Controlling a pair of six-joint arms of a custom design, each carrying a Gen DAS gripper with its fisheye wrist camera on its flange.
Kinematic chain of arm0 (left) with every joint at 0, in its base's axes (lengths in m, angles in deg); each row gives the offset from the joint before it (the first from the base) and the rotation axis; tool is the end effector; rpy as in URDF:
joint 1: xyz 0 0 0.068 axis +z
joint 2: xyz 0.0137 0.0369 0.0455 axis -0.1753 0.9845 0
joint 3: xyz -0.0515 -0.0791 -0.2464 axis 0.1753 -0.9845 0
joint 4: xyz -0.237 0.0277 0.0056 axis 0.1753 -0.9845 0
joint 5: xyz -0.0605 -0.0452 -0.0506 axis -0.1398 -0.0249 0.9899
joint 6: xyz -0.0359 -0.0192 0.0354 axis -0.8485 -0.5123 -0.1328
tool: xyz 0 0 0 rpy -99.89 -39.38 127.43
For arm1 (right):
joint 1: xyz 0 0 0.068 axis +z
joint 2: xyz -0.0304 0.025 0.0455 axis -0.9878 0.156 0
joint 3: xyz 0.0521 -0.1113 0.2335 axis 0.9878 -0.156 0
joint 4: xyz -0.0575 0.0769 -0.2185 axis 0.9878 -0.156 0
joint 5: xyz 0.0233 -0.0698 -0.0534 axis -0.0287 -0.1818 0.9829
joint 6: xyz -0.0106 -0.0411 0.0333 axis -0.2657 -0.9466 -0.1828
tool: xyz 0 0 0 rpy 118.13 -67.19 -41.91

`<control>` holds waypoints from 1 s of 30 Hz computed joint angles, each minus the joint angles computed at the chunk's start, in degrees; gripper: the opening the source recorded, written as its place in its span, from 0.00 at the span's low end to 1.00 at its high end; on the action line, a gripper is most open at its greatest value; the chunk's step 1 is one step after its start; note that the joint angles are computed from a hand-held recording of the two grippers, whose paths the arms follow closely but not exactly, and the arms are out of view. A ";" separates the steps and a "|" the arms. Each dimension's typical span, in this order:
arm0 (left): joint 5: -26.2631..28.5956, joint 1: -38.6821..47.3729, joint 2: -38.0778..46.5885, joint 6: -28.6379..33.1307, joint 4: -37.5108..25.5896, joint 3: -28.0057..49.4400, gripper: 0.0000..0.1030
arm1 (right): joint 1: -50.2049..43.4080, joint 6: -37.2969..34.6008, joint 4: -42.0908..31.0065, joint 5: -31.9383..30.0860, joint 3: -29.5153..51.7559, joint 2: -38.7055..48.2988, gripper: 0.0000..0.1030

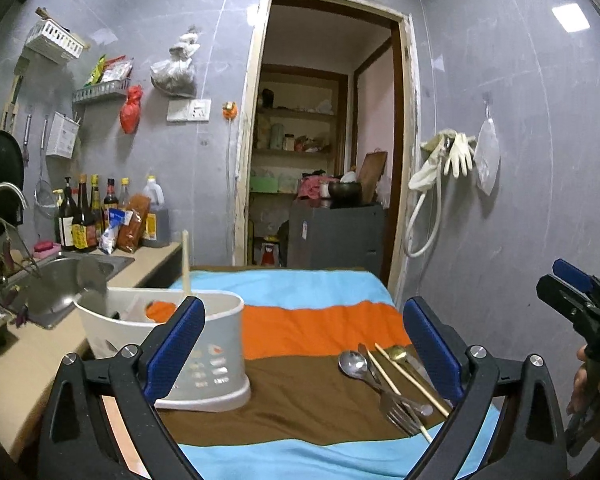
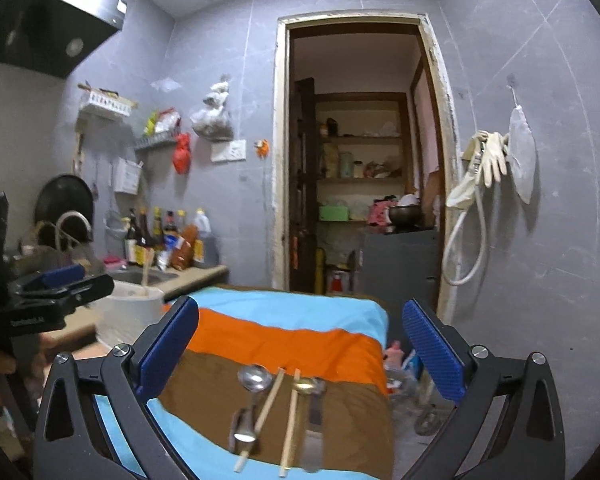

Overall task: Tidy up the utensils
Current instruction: 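Move the right tool back down toward the remaining utensils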

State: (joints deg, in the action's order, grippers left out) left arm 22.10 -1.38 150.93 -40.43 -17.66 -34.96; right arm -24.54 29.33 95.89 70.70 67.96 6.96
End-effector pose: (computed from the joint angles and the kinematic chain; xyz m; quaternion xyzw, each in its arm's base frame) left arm 0.2803 0.0185 0.3046 0.2097 0.7438 -0.2120 0.5983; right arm 0.1693 0.1976 0.2908 0.0458 0.7384 -0.0542 0.6706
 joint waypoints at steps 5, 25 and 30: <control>-5.33 -4.53 2.65 1.52 4.28 -2.65 0.94 | -4.38 2.14 1.33 -3.34 -3.62 0.64 1.00; -9.83 -14.35 26.30 11.99 -19.64 22.13 0.77 | -25.59 13.14 -20.71 -32.04 5.62 11.05 0.66; -9.60 -15.34 33.15 14.16 -29.53 31.96 0.63 | -28.07 12.96 -25.69 -37.30 10.18 15.58 0.52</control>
State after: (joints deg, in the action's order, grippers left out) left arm 12.50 -16.72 184.08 -26.27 -47.19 -3.00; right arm -52.61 42.29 70.20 33.39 78.14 22.54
